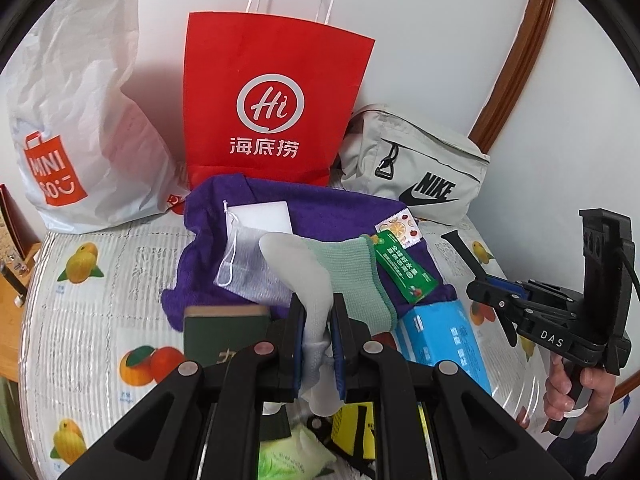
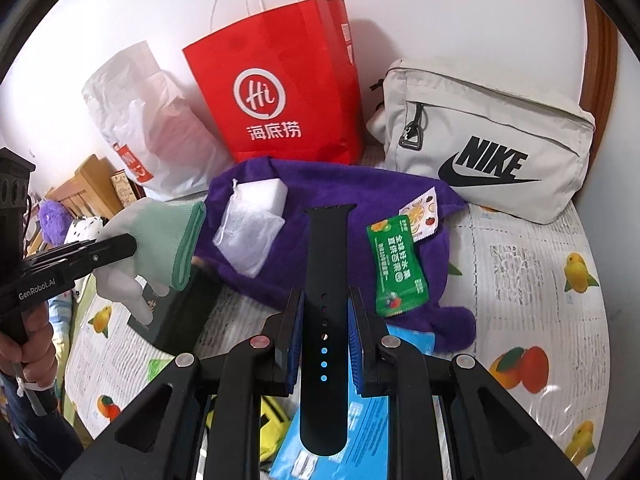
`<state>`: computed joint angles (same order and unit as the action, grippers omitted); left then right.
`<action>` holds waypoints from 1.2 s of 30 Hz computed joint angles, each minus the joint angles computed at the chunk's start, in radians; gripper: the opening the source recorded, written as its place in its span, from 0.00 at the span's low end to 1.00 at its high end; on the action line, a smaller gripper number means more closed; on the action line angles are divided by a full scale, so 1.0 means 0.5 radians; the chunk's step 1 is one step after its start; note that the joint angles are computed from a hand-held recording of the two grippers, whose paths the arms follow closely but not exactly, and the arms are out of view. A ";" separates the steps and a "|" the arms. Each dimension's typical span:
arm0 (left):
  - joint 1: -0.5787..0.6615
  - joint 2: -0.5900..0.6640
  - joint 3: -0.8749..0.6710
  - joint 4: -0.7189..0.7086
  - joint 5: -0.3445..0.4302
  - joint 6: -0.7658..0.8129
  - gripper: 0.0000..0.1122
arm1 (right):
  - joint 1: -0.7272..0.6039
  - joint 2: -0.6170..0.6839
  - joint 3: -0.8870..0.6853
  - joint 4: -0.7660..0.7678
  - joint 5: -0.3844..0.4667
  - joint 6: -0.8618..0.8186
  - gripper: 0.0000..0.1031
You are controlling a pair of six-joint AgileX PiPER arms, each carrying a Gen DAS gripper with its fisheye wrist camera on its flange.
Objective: Organize soft objects
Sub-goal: 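Carry the glove toward the towel with the left tool while the right carries the black strap, then open the left tool to drop the glove on the towel while the right releases the strap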
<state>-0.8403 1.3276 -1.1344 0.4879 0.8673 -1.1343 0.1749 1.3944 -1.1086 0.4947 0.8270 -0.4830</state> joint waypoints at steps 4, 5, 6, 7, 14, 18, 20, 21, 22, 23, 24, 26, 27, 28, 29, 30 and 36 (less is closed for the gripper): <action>0.111 0.078 -0.040 -0.078 -0.068 0.120 0.11 | -0.001 0.137 -0.091 -0.006 -0.023 0.013 0.20; 0.136 0.103 -0.054 -0.098 -0.083 0.149 0.11 | 0.005 0.164 -0.110 -0.019 -0.035 0.027 0.20; 0.168 0.130 -0.065 -0.125 -0.106 0.182 0.11 | 0.014 0.194 -0.132 -0.039 -0.050 0.042 0.20; 0.195 0.149 -0.070 -0.151 -0.127 0.208 0.11 | 0.027 0.235 -0.162 -0.070 -0.070 0.065 0.20; 0.366 0.325 -0.156 -0.315 -0.252 0.414 0.11 | 0.061 0.501 -0.355 -0.063 -0.089 0.061 0.20; 0.448 0.446 -0.257 -0.427 -0.301 0.565 0.11 | 0.092 0.665 -0.487 -0.098 -0.080 0.094 0.20; 0.478 0.512 -0.309 -0.492 -0.323 0.642 0.11 | 0.101 0.748 -0.550 -0.123 -0.076 0.121 0.20; 0.493 0.553 -0.340 -0.528 -0.334 0.682 0.11 | 0.111 0.790 -0.583 -0.157 -0.070 0.151 0.20; 0.506 0.583 -0.363 -0.563 -0.348 0.721 0.11 | 0.119 0.816 -0.601 -0.187 -0.075 0.174 0.20; 0.526 0.624 -0.394 -0.616 -0.367 0.776 0.11 | 0.129 0.849 -0.623 -0.219 -0.079 0.195 0.20; 0.535 0.647 -0.415 -0.643 -0.373 0.800 0.11 | 0.133 0.873 -0.638 -0.232 -0.077 0.206 0.20; 0.560 0.704 -0.453 -0.719 -0.402 0.876 0.11 | 0.129 0.927 -0.678 -0.239 -0.061 0.216 0.20; 0.569 0.736 -0.474 -0.744 -0.407 0.906 0.11 | 0.128 0.955 -0.702 -0.249 -0.053 0.226 0.20; 0.574 0.762 -0.491 -0.745 -0.403 0.913 0.11 | 0.124 0.978 -0.720 -0.261 -0.048 0.242 0.20; 0.578 0.800 -0.511 -0.740 -0.385 0.922 0.11 | 0.123 0.992 -0.732 -0.266 -0.044 0.252 0.20; 0.583 0.824 -0.521 -0.742 -0.376 0.925 0.11 | 0.118 1.008 -0.743 -0.269 -0.036 0.257 0.20; 0.615 0.944 -0.543 -0.745 -0.323 0.928 0.11 | 0.134 1.104 -0.817 -0.343 0.027 0.315 0.20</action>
<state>-0.5329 1.7995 -1.4057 0.1154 0.7057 -0.6703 0.2418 1.9467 -1.5172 0.3231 0.8405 -0.3255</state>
